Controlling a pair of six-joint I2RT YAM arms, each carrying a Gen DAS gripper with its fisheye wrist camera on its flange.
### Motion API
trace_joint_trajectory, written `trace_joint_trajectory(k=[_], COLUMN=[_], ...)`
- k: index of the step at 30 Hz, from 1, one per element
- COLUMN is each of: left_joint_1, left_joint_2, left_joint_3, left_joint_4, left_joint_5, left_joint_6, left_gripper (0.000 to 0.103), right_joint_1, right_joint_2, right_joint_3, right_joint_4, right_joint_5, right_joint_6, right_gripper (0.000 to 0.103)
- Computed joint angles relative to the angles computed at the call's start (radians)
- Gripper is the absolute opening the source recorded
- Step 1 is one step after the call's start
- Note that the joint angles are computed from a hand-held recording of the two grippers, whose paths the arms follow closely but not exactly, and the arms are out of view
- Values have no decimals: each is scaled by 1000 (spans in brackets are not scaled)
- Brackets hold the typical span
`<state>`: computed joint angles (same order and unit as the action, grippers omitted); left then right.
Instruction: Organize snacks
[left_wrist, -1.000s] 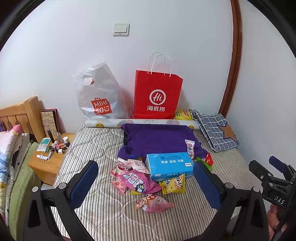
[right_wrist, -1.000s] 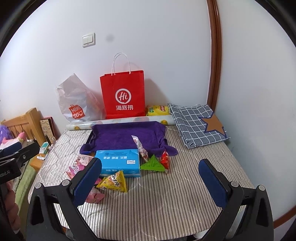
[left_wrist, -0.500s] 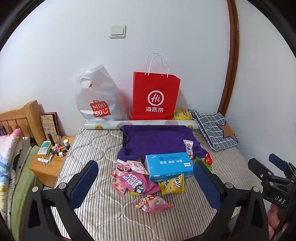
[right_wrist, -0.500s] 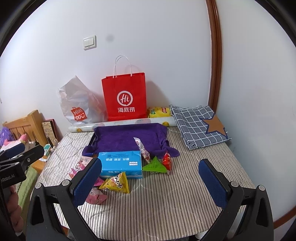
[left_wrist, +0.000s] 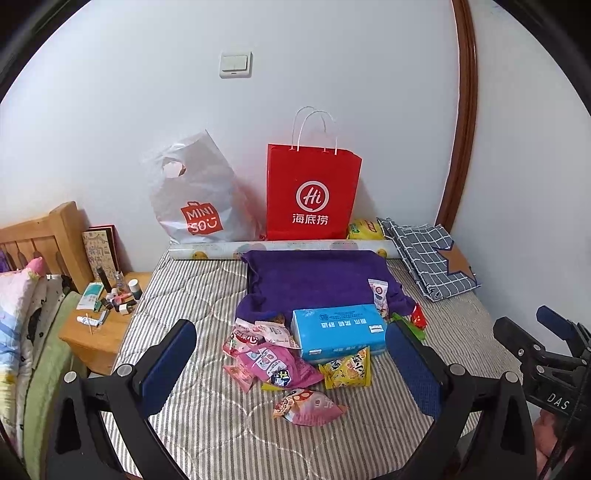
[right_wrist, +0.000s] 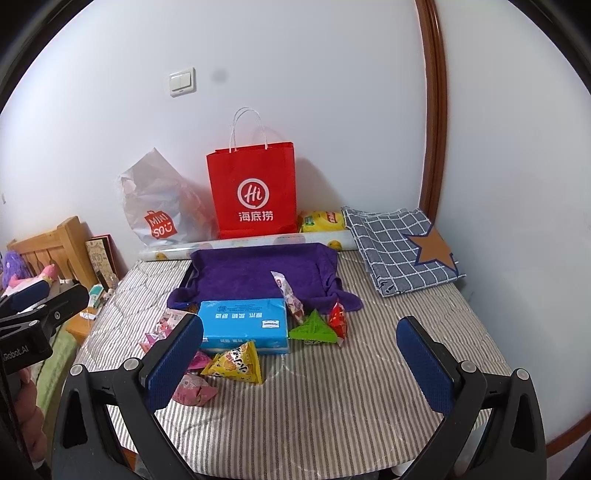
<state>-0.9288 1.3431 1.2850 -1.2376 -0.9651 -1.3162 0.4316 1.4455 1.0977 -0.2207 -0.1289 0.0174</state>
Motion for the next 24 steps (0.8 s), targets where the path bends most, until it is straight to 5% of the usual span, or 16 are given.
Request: trace_joint_trajectory(k=[13, 24], left_joint_1=[17, -6], left_joint_2=[17, -35], left_joint_3=[-6, -67], left_joint_4=[31, 113], left_joint_5=[49, -5], left_joint_6=[20, 74], left_gripper=[103, 103], right_joint_1=[-4, 11], right_joint_2=[16, 54], right_joint_3=[-5, -6], right_joint_4=[16, 45], right_joint_5=[-9, 32], right_joint_6=[-10, 3], right_gripper=[103, 103])
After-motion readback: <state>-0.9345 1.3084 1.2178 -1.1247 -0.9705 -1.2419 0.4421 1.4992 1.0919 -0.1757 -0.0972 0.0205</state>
